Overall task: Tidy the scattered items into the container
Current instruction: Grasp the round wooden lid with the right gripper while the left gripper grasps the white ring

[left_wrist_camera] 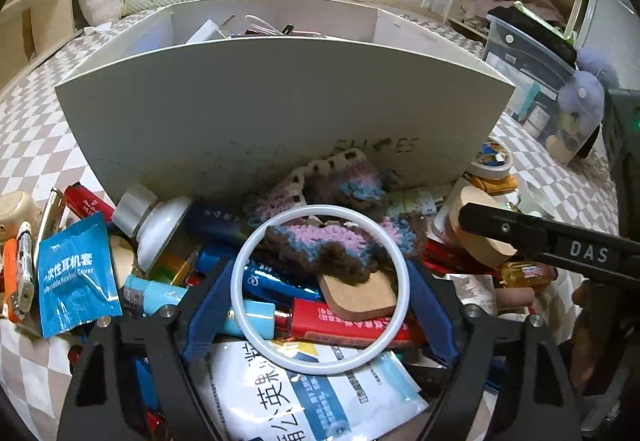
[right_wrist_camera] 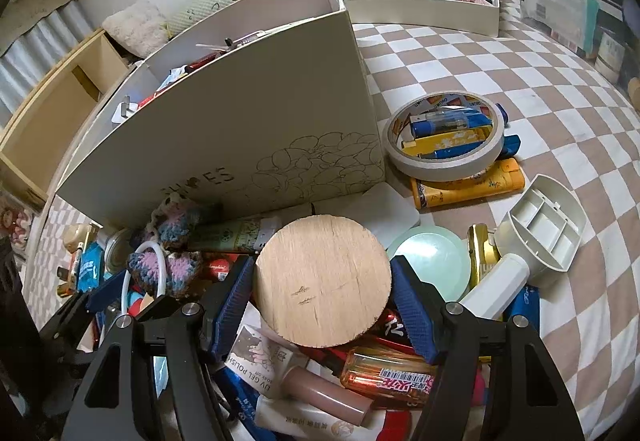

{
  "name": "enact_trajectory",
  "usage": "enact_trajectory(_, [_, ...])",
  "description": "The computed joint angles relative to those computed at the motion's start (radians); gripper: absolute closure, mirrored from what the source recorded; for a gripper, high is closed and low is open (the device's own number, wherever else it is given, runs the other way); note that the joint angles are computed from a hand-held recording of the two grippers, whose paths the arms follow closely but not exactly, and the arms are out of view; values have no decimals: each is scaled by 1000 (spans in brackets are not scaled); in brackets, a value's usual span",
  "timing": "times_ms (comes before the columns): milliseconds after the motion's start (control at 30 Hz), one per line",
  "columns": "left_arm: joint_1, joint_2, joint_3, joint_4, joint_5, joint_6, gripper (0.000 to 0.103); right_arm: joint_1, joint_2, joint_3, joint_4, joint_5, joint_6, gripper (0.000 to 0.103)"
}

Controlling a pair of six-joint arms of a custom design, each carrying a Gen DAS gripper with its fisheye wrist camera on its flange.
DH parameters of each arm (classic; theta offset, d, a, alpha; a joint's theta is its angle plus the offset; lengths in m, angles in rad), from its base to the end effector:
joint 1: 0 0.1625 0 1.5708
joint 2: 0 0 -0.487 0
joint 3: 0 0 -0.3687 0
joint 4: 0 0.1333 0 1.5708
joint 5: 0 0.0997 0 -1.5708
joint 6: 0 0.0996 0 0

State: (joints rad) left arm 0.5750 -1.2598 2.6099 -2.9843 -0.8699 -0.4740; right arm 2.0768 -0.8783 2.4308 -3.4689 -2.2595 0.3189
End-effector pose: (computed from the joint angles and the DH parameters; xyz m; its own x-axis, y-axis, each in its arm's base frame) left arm -0.1729 -0.3474 0.1967 -0.7826 0.3032 -0.5437 0.5398 0.7655 -0.3501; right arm 0.2733 -0.3488 0.1301 -0.8833 0.0815 0.4616 -0.1886 0.8398 -0.5092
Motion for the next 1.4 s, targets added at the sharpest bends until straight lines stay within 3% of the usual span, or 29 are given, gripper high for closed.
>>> enact_trajectory(367, [-35, -50, 10, 43, 6, -42, 19, -8, -18, 18, -38, 39, -12, 33])
enact_trajectory(633, [-61, -96, -3, 171, 24, -107, 19, 8, -34, 39, -59, 103, -19, 33])
enact_trajectory(933, [-78, -142, -11, 250, 37, -160, 19, 42, -17, 34, -33, 91, -4, 33])
enact_trajectory(1167, [-97, -189, -21, 306, 54, -191, 19, 74, -15, 52, -62, 126, 11, 33])
enact_trajectory(1400, [-96, -225, -28, 287, 52, -161, 19, 106, -43, 33, -62, 164, 3, 33])
